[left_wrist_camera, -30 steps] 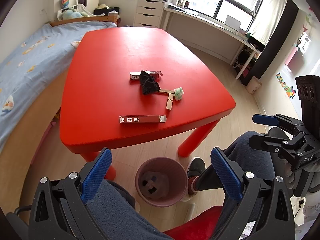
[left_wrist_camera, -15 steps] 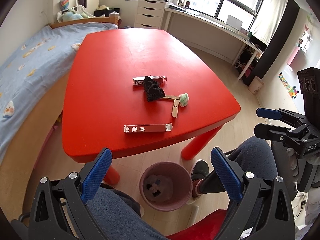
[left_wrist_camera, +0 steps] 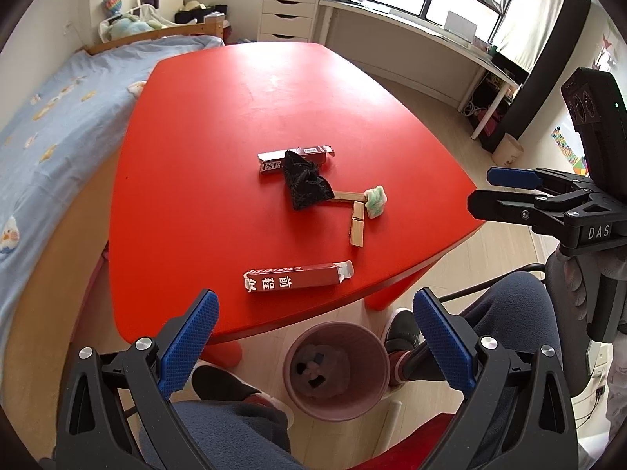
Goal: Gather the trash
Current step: 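Move both tools back over the table items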
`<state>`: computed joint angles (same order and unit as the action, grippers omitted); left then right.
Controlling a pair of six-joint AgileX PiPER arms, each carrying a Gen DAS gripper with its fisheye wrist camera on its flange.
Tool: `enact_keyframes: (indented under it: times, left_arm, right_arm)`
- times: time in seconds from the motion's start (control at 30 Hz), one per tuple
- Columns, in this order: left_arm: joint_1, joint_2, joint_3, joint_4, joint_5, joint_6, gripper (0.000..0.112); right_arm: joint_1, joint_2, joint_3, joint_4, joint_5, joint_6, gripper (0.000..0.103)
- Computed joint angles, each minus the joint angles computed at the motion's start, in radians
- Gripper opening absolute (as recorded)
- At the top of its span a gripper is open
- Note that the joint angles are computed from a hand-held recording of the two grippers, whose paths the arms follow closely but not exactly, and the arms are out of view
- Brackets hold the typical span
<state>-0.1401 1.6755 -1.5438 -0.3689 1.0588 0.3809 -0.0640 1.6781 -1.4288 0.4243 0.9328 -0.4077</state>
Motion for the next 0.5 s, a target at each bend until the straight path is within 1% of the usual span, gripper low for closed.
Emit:
enact_keyframes:
  times: [0.27, 0.5]
  left_arm:
    - [-0.034, 0.124, -0.082, 0.036, 0.022, -0.072, 0.095]
    - [-0.071, 0.203, -0.120, 0.104, 0.015, -0.142, 0.095]
  right_arm:
    - [0.041, 0.196, -0.184, -0.095, 0.038, 0.096, 0.100]
    - [0.054, 0.300, -0.276, -0.136, 0.070, 0.145, 0.100]
